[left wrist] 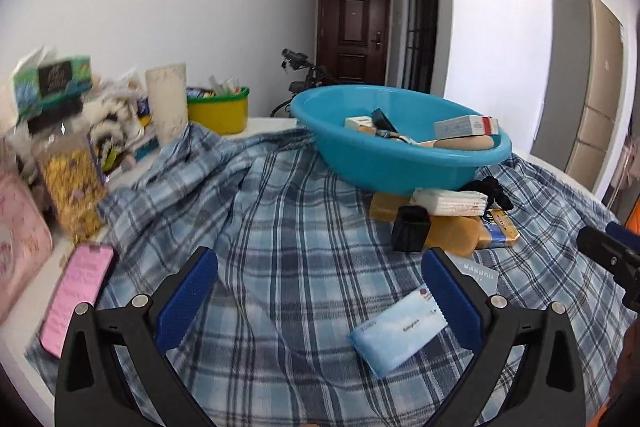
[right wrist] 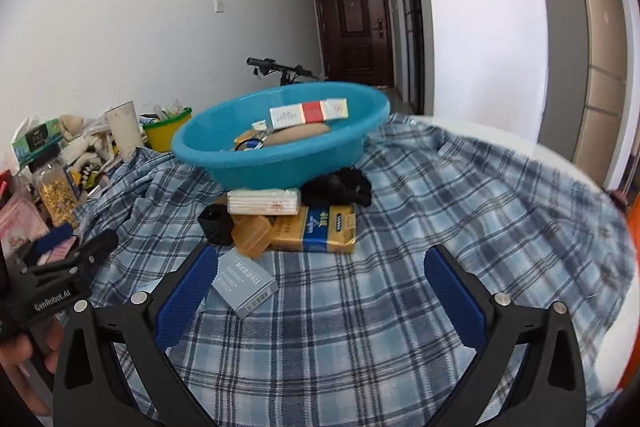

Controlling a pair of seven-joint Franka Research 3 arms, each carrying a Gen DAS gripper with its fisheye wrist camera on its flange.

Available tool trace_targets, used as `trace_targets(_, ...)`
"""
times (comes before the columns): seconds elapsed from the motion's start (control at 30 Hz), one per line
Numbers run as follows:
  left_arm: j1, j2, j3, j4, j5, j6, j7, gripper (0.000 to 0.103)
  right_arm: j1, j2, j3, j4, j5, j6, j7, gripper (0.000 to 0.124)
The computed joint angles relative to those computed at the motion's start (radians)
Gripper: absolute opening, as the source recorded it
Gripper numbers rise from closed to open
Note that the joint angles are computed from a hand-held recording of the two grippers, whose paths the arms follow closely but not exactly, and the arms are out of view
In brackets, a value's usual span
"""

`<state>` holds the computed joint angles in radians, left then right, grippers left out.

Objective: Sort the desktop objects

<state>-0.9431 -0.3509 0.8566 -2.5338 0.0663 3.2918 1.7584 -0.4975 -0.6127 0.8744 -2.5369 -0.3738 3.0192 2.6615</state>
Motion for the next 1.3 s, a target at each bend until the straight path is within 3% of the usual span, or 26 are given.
trace_targets(0.03,-0.037,-0.015,0.031,0.006,0.003,-0.029,0.028,0.103,0.000,0.010,-0.001,0.002,-0.003,-0.006,-0.006,0.103)
trace_targets(0.07,-0.040,-0.015,0.027,0.009,0.006,-0.044,0.056,0.103,-0.008,0.008,0.011,0.009,-0.006,-0.033,-0.001,0.103)
trace_targets(0.13,0.016,0.019,-0.032,0.000,-0.004,0.000,0.045,0.103,-0.024,0.003,0.031,0.019,-0.022,-0.070,0.027,0.103)
trace_targets(0.23,-0.070,-0.032,0.043,0.003,-0.012,-0.034,0.076,0.103,-0.026,0.020,0.025,0.023,-0.052,-0.056,0.054,0.103)
trace_targets(0.27,-0.068,-0.035,0.039,0.003,-0.025,-0.036,0.085,0.103,-0.030,0.018,0.028,0.024,-0.058,-0.059,0.068,0.103)
trace_targets(0.5,0.095,0.015,-0.111,-0.012,-0.038,-0.006,0.059,0.103,-0.051,-0.016,0.054,0.022,-0.088,-0.034,0.136,0.103)
trace_targets(0.63,0.101,0.012,-0.107,-0.015,-0.017,-0.008,0.038,0.103,-0.058,-0.018,0.074,0.041,-0.093,-0.057,0.126,0.103)
trace_targets(0.73,0.090,0.001,-0.094,-0.018,-0.008,-0.011,0.037,0.103,-0.064,-0.019,0.078,0.038,-0.097,-0.027,0.132,0.103)
trace_targets(0.8,0.093,-0.001,-0.098,-0.019,-0.004,-0.011,0.037,0.103,-0.071,-0.033,0.081,0.025,-0.084,0.008,0.134,0.103)
trace_targets(1.3,0.114,-0.001,-0.127,-0.024,0.013,-0.008,0.020,0.103,-0.071,-0.006,0.097,0.036,-0.024,-0.002,0.061,0.103)
